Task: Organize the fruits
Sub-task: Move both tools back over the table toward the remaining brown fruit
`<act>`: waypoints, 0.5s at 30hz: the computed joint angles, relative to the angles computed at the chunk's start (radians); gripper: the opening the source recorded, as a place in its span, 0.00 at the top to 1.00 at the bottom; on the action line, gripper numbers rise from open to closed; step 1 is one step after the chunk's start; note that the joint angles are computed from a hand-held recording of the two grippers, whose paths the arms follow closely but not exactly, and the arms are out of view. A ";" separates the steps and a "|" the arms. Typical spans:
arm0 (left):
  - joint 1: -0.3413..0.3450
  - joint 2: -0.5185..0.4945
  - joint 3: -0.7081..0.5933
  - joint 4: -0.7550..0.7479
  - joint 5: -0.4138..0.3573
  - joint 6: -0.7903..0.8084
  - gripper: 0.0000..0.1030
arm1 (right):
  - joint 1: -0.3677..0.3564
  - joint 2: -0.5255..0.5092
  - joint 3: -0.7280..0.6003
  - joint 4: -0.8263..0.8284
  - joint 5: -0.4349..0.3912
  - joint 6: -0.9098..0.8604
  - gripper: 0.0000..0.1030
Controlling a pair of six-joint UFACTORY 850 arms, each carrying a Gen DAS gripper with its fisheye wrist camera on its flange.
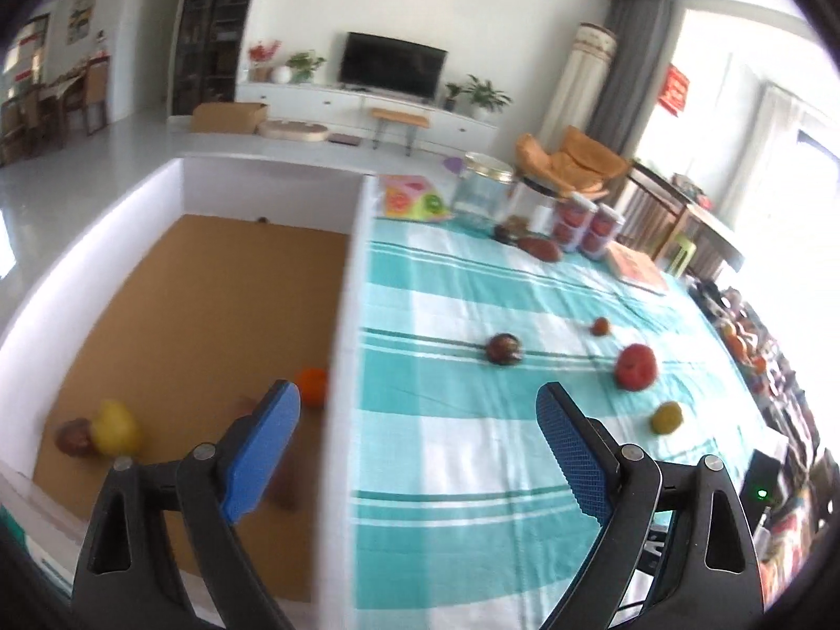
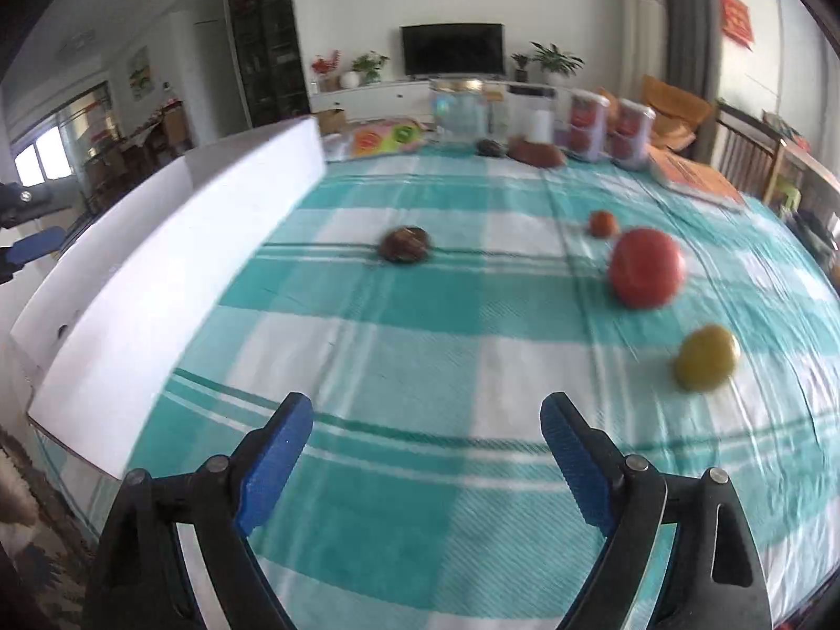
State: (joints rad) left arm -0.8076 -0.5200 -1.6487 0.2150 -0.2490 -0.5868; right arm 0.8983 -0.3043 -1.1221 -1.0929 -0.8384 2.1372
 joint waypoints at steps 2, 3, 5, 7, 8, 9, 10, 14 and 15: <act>-0.033 -0.022 -0.030 -0.164 -0.005 0.192 0.08 | 0.016 0.035 0.068 0.002 -0.031 0.091 0.14; -0.049 -0.040 -0.049 -0.240 -0.014 0.280 0.08 | 0.018 0.051 0.099 -0.004 -0.031 0.135 0.14; -0.083 -0.075 -0.091 -0.308 -0.053 0.360 0.08 | 0.013 0.089 0.149 -0.027 0.003 0.223 0.14; -0.109 -0.119 -0.140 -0.355 -0.089 0.412 0.08 | 0.018 0.108 0.166 -0.051 -0.011 0.255 0.14; -0.120 -0.142 -0.164 -0.343 -0.109 0.403 0.08 | 0.021 0.110 0.168 -0.057 -0.022 0.255 0.14; -0.126 -0.163 -0.184 -0.338 -0.126 0.403 0.08 | 0.023 0.108 0.167 -0.061 -0.023 0.257 0.14; -0.135 -0.167 -0.180 -0.323 -0.127 0.394 0.08 | 0.026 0.108 0.170 -0.063 -0.019 0.266 0.14; -0.149 -0.214 -0.203 -0.163 -0.166 0.252 0.08 | 0.015 0.111 0.184 -0.064 0.012 0.297 0.14; -0.147 -0.226 -0.210 -0.139 -0.178 0.219 0.08 | 0.014 0.114 0.190 -0.067 0.015 0.312 0.14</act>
State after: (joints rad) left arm -0.9546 -0.7457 -1.8590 0.0758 -0.4274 -0.3674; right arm 0.9123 -0.1903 -0.9326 -1.1603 -0.8232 2.4496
